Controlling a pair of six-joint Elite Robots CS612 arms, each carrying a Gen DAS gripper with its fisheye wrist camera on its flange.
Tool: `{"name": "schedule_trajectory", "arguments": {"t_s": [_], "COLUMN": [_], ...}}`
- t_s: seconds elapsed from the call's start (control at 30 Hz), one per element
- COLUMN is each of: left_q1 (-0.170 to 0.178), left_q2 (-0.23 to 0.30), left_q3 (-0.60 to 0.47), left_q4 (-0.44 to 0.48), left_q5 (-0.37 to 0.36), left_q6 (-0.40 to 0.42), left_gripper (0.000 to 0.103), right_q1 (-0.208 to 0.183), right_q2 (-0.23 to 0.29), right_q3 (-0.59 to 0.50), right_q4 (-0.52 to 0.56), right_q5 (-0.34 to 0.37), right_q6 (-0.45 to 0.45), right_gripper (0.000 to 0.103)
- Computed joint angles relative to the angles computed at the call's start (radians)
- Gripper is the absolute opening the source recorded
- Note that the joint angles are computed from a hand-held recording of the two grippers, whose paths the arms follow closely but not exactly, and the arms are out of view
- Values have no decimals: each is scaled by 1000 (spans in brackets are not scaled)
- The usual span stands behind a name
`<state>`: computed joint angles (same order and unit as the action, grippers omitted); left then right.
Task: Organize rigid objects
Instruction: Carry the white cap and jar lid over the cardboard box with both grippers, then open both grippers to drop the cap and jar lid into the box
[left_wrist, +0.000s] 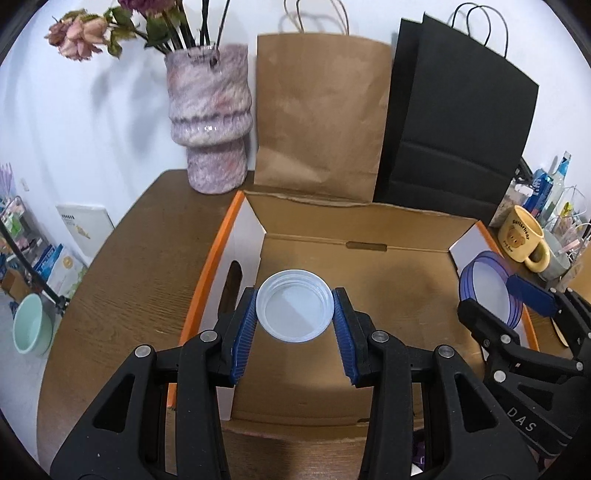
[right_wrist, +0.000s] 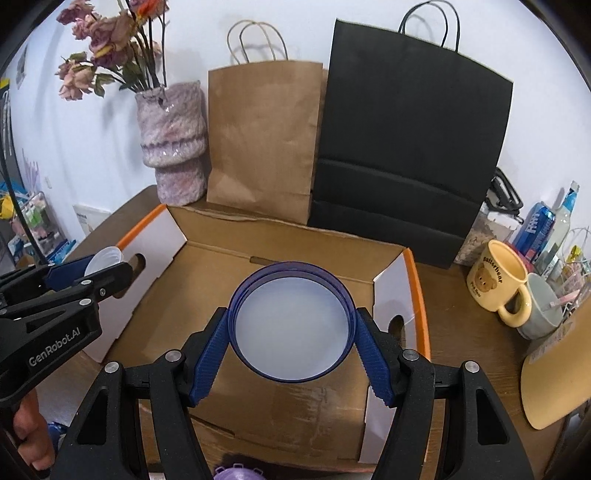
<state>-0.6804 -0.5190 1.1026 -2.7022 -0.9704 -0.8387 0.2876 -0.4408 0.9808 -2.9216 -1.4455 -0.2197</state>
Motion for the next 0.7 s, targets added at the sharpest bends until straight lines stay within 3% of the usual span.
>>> {"name": "schedule_trajectory", "arguments": {"t_s": [0.47,0.5,0.53,0.6,0.63,0.7], "left_q1": [6,5,5,2,1,0], "left_q2": [20,20,20,18,17,13], "left_q3": [-22,-22,-22,-16,-14,-7], "left_q4": [-20,-18,-21,-39,-38,-52], "left_q5": [-14,-9,-4,16,26,37], "left_q6": [60,61,60,63,55,48], "left_gripper": [38,51,73,96,103,103], "right_q1": [-4,-6,-6,-9,-10,-10], "right_q2": [28,28,28,28,27,27], "right_q3": [-38,-38,-39,-38,-38,-39], "right_q4": [53,54,55,48,52,56], "right_q5": [13,16,16,20,23,17], "right_q6": [9,15,20,25,27,31], "right_gripper": [73,75,85,89,89,89]}}
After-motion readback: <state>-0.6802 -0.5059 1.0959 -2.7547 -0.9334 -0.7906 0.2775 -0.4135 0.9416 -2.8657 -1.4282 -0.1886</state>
